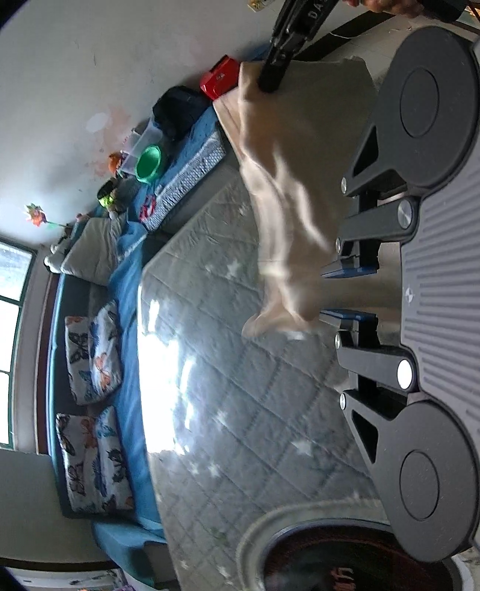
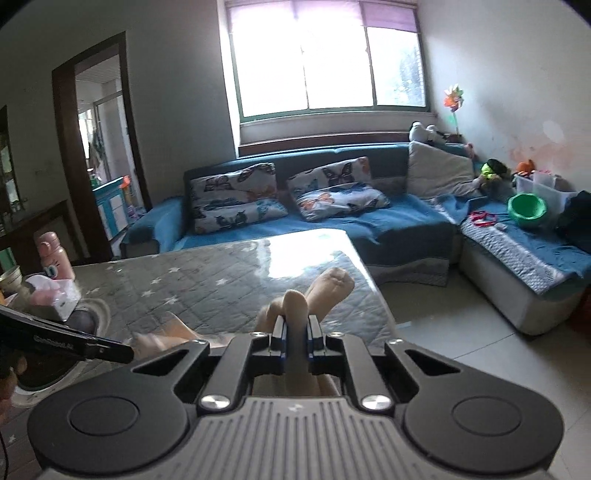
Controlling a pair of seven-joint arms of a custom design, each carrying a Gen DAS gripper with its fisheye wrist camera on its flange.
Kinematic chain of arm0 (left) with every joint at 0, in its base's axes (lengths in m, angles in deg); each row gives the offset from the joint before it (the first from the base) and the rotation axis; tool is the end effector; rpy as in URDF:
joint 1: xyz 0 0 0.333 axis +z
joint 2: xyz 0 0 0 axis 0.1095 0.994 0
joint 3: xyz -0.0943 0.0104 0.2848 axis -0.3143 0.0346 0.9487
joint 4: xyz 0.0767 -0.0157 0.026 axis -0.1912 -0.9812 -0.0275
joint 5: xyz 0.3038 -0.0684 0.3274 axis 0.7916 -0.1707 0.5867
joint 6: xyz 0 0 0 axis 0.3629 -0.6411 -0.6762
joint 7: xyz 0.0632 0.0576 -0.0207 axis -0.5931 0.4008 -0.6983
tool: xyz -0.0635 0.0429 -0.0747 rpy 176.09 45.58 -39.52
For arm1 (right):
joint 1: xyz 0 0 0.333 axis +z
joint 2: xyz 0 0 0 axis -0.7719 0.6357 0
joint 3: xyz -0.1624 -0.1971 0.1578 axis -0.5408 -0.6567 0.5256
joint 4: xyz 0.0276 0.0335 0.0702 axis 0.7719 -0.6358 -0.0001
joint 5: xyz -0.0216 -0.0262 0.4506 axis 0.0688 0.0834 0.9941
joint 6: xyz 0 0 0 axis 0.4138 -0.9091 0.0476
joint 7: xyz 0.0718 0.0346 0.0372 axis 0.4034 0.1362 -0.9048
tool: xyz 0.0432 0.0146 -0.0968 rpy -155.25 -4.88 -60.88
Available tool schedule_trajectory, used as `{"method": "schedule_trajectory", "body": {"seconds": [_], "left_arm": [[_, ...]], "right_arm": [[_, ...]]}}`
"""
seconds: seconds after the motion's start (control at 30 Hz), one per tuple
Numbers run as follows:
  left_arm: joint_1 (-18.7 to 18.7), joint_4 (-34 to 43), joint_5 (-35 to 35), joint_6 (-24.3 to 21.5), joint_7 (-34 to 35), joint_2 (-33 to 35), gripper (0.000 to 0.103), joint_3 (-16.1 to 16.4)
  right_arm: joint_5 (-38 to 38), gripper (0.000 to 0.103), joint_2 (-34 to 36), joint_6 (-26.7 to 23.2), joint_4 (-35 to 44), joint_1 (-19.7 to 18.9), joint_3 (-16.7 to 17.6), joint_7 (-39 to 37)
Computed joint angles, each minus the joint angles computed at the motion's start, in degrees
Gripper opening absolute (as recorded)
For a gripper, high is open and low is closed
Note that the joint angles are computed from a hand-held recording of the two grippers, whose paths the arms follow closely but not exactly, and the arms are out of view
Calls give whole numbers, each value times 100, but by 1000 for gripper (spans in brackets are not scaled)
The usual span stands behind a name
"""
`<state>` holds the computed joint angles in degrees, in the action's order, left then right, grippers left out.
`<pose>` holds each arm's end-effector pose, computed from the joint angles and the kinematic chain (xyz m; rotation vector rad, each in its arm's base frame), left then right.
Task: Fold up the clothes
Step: 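Lift both edges and fold the sweatshirt in half with both tools, then lay the folded sweatshirt down and open both tools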
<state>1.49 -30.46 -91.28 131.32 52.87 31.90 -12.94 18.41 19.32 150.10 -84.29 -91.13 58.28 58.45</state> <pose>0.6691 -0.2508 0.4445 -1.3640 2.4552 -1.1334 0.4811 0.1717 0.4330 -1.3187 1.7969 -0.9405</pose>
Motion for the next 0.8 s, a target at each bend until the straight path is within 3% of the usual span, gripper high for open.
{"method": "schedule_trajectory", "body": {"seconds": [0.1,0.5,0.63,0.8], "left_arm": [[-45,92,7,51,-57,74,20,-32],[-85,97,601,-81,-567,293,21,3],[-37,1,696,-85,-587,266,25,-33],[-4,-72,679,-56,-521,231,31,-75]], "right_arm": [[4,8,38,-116,-9,8,-69,10],[-704,8,101,-476,165,-518,296,512],[-1018,17,185,-1050,391,-729,515,703],[-1403,21,400,-1042,484,-695,469,878]]}}
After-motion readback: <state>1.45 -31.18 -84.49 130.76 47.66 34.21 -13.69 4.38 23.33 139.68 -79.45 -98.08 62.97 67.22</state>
